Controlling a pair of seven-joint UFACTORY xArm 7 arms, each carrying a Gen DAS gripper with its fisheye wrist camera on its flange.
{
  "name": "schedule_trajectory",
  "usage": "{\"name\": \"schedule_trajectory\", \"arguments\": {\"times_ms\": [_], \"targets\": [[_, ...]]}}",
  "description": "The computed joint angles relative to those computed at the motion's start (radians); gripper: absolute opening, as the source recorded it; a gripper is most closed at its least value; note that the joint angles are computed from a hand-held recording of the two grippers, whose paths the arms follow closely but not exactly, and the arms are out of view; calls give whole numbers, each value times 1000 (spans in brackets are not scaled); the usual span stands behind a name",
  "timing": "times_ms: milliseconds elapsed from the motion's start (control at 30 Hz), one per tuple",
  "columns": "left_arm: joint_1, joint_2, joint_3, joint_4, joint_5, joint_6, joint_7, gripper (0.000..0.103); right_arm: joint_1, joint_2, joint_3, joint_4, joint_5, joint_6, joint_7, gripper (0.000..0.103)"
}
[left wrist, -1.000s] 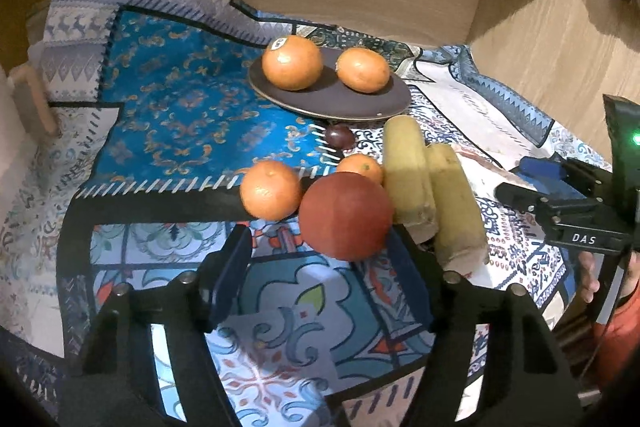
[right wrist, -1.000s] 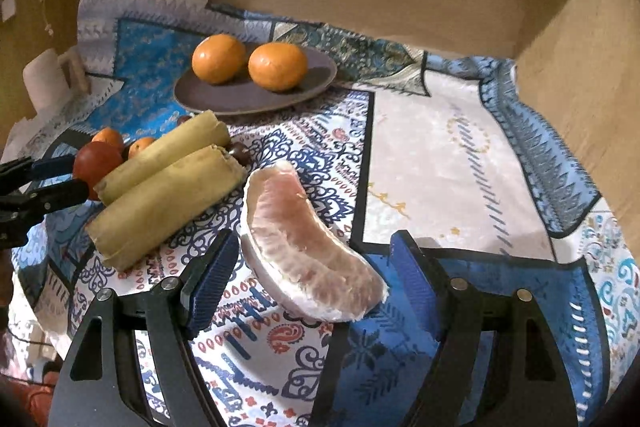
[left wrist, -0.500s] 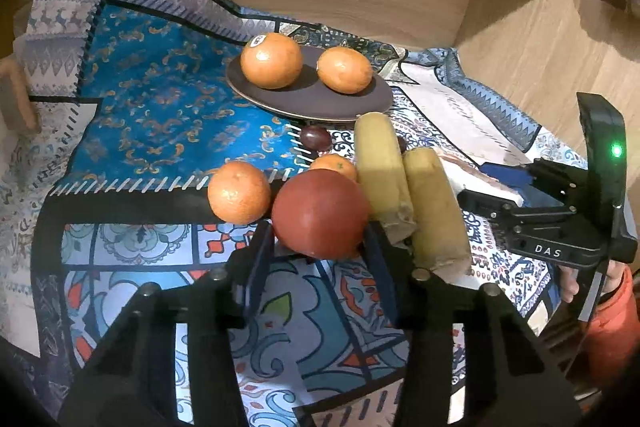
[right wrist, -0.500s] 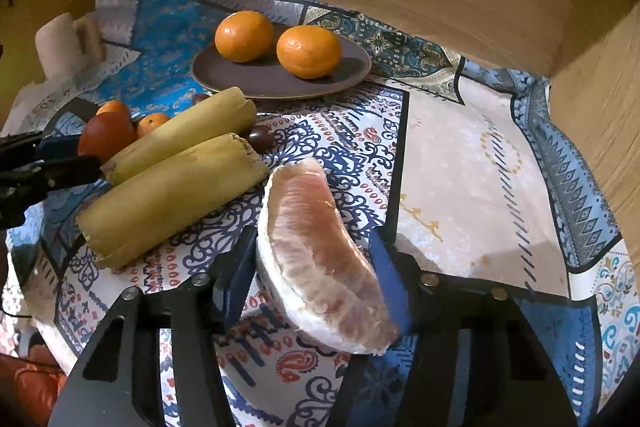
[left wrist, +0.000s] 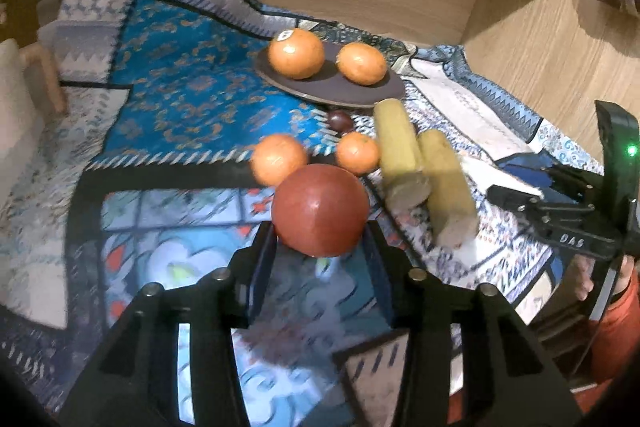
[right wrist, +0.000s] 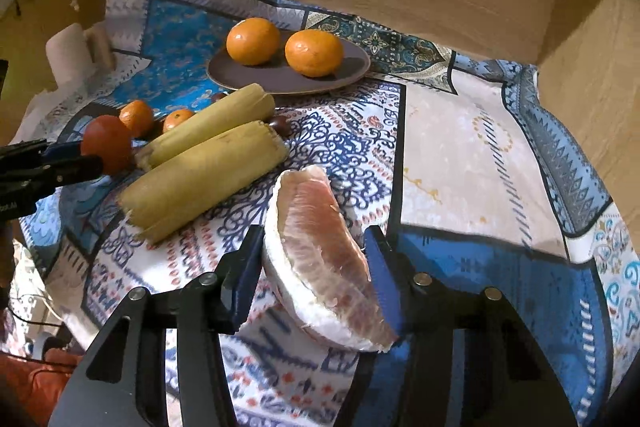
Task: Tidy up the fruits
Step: 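Grasp the red round fruit with the left tool while the right tool grasps the pomelo wedge, then lift both held fruits and carry them over the dark plate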
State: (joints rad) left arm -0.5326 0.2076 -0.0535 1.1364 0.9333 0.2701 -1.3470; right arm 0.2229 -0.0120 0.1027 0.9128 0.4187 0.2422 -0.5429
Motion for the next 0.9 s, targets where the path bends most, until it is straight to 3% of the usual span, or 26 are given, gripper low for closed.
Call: {"name": "schedule_trajectory", "arguments": {"times_ms": [133, 300, 367, 533, 600, 900], "targets": [[7, -26, -7, -26, 7, 26, 5, 46, 4, -9, 4, -18, -35, -16, 38, 48], [0, -5, -11, 19, 79, 104, -43, 66, 6, 3, 3, -7, -61, -9, 56, 48], [14, 12, -14, 35, 66, 85, -31, 67, 4, 8, 3, 4, -44, 7, 40, 49], [18, 62, -4, 82, -1, 53, 27, 65, -1, 31, 9, 33, -50, 28, 31, 49], [19, 73, 0, 84, -40, 26, 62, 51, -2, 42, 13, 41, -67, 24, 40, 49], [-19, 54, 45, 62, -49, 2, 54, 50, -11, 63, 29, 66, -60, 24, 24, 41]]}}
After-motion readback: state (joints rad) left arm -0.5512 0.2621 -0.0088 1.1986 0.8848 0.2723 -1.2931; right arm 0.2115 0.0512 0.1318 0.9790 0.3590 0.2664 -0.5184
